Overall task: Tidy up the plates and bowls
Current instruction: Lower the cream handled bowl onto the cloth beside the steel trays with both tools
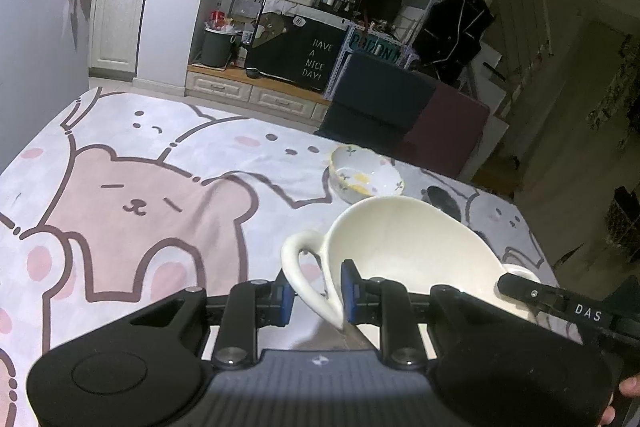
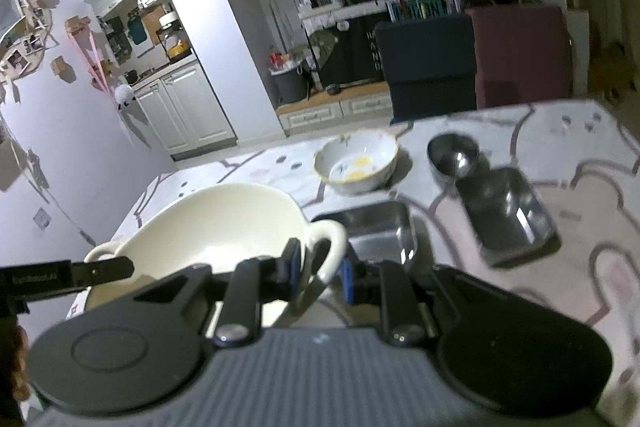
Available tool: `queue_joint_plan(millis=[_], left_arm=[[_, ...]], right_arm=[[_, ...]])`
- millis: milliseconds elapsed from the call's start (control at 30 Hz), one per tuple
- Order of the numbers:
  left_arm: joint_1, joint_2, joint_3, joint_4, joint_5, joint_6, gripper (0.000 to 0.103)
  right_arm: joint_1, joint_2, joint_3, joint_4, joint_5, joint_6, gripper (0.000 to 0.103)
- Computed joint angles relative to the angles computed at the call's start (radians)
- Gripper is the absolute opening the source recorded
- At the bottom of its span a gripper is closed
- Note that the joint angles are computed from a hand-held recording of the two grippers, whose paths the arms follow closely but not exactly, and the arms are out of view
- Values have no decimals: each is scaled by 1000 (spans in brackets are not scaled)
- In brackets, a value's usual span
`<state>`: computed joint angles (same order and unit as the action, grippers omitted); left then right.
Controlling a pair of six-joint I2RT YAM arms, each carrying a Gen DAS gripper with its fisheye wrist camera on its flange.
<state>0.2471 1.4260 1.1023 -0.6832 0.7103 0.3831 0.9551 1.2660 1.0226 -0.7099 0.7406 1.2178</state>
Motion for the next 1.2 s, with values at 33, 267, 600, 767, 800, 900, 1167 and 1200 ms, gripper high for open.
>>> queue_joint_plan(millis=[33, 267, 600, 767, 800, 900, 1167, 1200], left_arm=[[8, 6, -8, 4, 2, 13, 26], [40, 87, -45, 25, -5, 78, 26], [30, 204, -19, 19, -54, 143, 26], [14, 231, -13, 36, -63, 143, 26], [12, 235, -13, 40, -65, 142, 26], [7, 250, -9, 46, -71, 139, 26], [3, 276, 4, 39, -88, 138, 26], [2, 278, 5, 38, -91, 138, 26]], right_arm=[[4, 2, -9, 7, -8, 19, 24], [46, 72, -33, 36, -24, 84, 24], [65, 172, -25, 52, -97, 137, 25], [69, 194, -19, 48, -109, 155, 25], [70, 196, -17, 45, -109, 158, 25], [42, 197, -30, 73, -124, 130, 25], [22, 217, -25, 91, -151, 105, 25], [20, 219, -23, 92, -156, 105, 25]])
